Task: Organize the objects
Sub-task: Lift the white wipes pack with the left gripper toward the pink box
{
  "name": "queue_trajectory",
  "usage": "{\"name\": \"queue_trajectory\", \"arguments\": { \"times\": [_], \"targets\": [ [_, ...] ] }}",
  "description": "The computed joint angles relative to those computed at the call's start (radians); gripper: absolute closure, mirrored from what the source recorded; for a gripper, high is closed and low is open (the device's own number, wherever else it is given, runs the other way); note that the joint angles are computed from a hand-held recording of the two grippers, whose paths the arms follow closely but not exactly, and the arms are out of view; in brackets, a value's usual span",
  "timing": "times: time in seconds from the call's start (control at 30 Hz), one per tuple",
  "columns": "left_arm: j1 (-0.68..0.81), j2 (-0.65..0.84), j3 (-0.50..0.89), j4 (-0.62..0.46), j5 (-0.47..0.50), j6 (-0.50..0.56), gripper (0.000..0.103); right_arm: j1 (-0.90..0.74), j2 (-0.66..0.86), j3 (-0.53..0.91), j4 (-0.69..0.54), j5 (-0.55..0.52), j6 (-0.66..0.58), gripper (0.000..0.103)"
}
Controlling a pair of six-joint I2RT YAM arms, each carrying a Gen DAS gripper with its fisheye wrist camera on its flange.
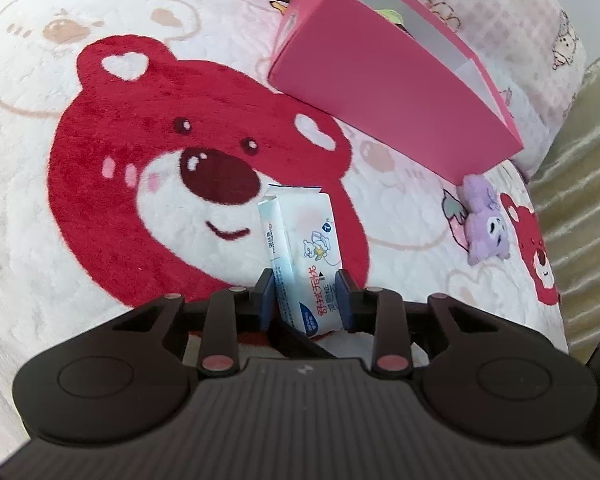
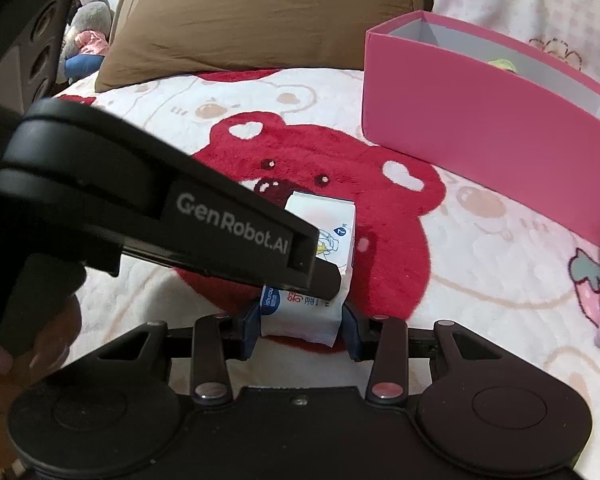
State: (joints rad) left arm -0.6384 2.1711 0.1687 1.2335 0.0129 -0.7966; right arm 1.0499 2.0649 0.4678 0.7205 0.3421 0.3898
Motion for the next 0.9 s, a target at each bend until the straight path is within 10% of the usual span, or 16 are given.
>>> {"name": "queue_trajectory", "arguments": {
  "times": [0.37, 0.9],
  "targets": [
    [-0.042, -0.067, -0.012, -0.061, 0.008, -0.072, 0.073, 0.038, -0.046, -0.044, -0.021, 0.049, -0.038, 0.057],
    [-0.164, -0.596, 0.109, -0.754, -0.041, -0.129, 0.074, -0.123, -0.389, -0.216, -0.097, -0.137, -0.021, 0.057]
  ]
}}
